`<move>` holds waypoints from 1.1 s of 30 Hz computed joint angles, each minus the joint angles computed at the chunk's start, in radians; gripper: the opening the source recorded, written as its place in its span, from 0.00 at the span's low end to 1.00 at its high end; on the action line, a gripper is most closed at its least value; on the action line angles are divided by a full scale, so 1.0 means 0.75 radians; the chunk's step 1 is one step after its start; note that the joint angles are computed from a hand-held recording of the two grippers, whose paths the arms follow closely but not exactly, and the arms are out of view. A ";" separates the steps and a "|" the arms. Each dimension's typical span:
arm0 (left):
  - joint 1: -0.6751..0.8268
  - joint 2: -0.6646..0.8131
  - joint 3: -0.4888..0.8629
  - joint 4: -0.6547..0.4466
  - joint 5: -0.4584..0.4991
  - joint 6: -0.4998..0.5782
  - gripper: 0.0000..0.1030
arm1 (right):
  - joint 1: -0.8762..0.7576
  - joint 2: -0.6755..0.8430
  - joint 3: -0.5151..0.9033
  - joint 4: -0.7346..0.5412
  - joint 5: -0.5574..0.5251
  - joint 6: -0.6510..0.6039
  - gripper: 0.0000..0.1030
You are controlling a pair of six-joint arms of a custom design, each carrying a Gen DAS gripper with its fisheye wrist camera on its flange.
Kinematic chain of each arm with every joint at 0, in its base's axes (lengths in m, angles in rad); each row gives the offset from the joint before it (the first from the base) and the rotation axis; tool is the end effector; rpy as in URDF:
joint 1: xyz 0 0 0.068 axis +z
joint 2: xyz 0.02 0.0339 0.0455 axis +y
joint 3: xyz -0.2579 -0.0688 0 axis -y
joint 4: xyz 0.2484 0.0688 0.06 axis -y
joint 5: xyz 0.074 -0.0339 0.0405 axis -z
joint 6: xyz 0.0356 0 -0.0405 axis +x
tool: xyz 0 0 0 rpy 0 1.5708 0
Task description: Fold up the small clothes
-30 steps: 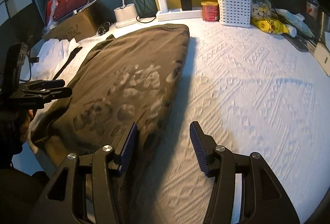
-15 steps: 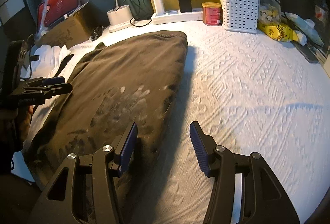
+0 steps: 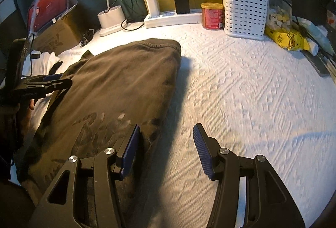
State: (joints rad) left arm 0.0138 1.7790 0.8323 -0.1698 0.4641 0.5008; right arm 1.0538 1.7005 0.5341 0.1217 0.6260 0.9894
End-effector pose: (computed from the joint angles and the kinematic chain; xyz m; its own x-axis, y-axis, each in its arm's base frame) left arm 0.3138 -0.0116 0.1042 -0.6998 0.4197 -0.5781 0.5929 0.7927 -0.1421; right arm 0.1456 0.2139 0.0755 -0.7019 0.1356 -0.6992 0.0502 0.9887 0.1414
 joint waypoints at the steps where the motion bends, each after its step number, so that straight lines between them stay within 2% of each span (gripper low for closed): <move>1: -0.002 0.017 0.018 0.000 0.003 -0.008 0.74 | -0.011 0.003 0.003 0.012 0.000 -0.016 0.54; 14: -0.058 0.166 0.158 0.010 0.041 -0.004 0.74 | -0.246 0.054 0.054 0.197 -0.098 -0.265 0.55; 17: -0.067 0.180 0.181 -0.020 0.068 0.017 0.74 | -0.291 0.071 0.065 0.240 -0.129 -0.320 0.66; 19: -0.079 0.180 0.182 -0.024 0.071 0.029 0.74 | -0.318 0.088 0.077 0.268 -0.157 -0.354 0.67; 26: -0.128 0.179 0.179 -0.051 0.110 0.068 0.73 | -0.422 0.172 0.115 0.386 -0.320 -0.454 0.67; 30: -0.168 0.168 0.166 -0.062 0.115 0.087 0.72 | -0.447 0.222 0.174 0.385 -0.404 -0.513 0.67; 32: -0.189 0.158 0.154 -0.065 0.108 0.118 0.61 | -0.444 0.240 0.211 0.354 -0.407 -0.537 0.67; 33: -0.195 0.156 0.152 -0.066 0.109 0.122 0.60 | -0.445 0.247 0.226 0.344 -0.411 -0.544 0.67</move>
